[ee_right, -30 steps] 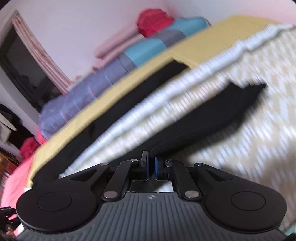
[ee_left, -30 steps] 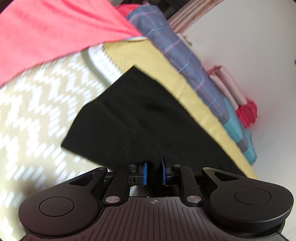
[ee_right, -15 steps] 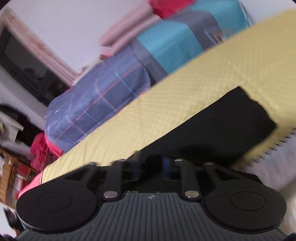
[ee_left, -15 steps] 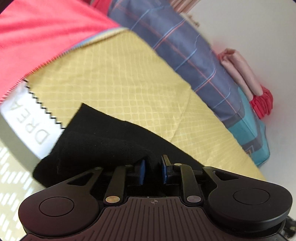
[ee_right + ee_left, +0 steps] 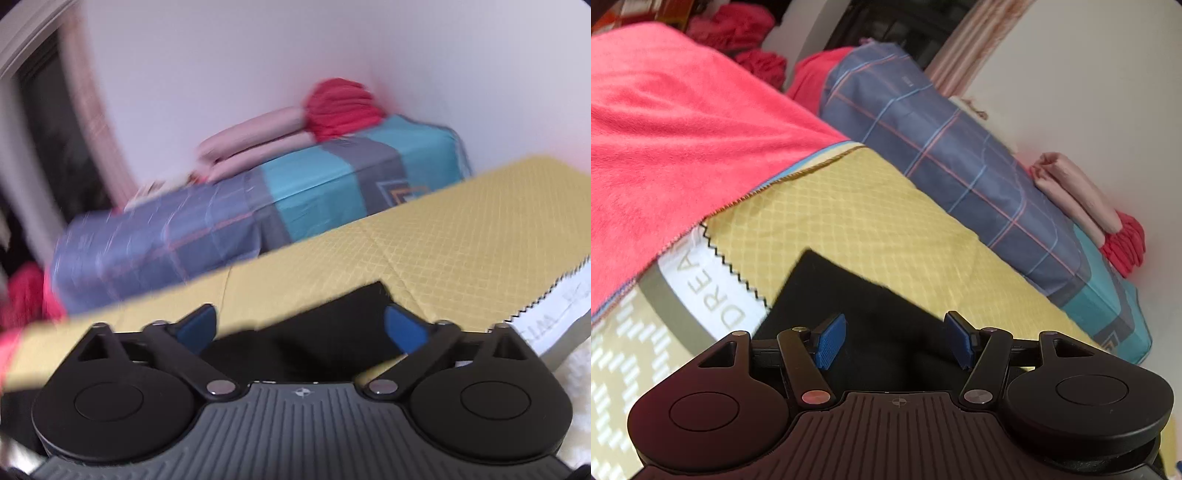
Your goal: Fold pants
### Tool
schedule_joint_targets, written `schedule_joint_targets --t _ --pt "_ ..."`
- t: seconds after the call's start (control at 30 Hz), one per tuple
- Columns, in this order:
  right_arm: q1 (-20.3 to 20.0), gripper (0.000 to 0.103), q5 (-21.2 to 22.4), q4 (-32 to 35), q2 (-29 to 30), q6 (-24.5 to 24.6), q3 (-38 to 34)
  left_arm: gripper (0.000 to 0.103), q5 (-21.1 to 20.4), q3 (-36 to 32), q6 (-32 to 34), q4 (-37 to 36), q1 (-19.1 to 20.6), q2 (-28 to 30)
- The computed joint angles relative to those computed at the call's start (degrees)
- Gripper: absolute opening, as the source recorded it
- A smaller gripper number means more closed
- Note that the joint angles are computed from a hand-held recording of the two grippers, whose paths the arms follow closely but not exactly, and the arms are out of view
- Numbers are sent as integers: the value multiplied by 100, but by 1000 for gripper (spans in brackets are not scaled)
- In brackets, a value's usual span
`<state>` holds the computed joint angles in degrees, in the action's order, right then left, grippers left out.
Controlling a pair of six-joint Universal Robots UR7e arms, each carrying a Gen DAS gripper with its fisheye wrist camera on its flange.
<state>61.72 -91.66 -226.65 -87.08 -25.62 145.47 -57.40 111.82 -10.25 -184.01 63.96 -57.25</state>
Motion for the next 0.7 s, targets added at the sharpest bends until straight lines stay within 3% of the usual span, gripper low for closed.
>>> schedule_joint_targets --t 0.07,0.2,0.23,0.27,0.3,0.33,0.4,0.43,0.47,0.5,0.53,0.57,0.63,0.67,0.7 --pt "-79 101 -36 30 50 -676 210 103 25 273 100 -393 -88 1" --pt "324 98 -1246 -679 1091 -1891 33 103 109 572 166 -941 -165 195" --pt "431 78 -1541 -970 1399 -2133 -74 103 230 599 254 -1100 -186 292" --pt "461 29 -1692 -1021 1531 -2268 -156 103 439 598 432 -1315 -228 433" --pt "402 14 -1604 -833 1434 -2223 -180 103 643 587 659 -1542 -267 582" --pt "276 15 -1277 -477 1125 -1966 -142 103 802 563 839 -1655 -294 696" --pt "-230 17 -109 714 168 -1092 -151 103 993 543 1218 -1874 -351 853" --pt "-534 26 491 1314 -193 -517 -263 103 1077 542 1436 -2021 -387 923" --pt "-836 42 1059 1888 -437 83 -446 103 1147 517 1560 -2103 -411 993" --pt "-1057 52 1386 2222 -546 680 -657 103 1178 508 1612 -2138 -415 1029" --pt "-1184 71 1473 2315 -535 1173 -868 103 1202 506 1673 -2193 -421 1067" --pt "-1240 82 1320 2169 -397 1619 -1060 103 1242 492 1748 -2240 -431 1106" --pt "-1139 77 360 2051 -149 2540 -1408 103 1315 470 1849 -2314 -449 1160" --pt "-1126 70 33 1962 -79 2786 -1464 103 1330 471 1872 -2340 -454 1172" --pt "-1132 69 -54 1675 -25 2898 -1412 103 1323 477 1886 -2368 -453 1173"
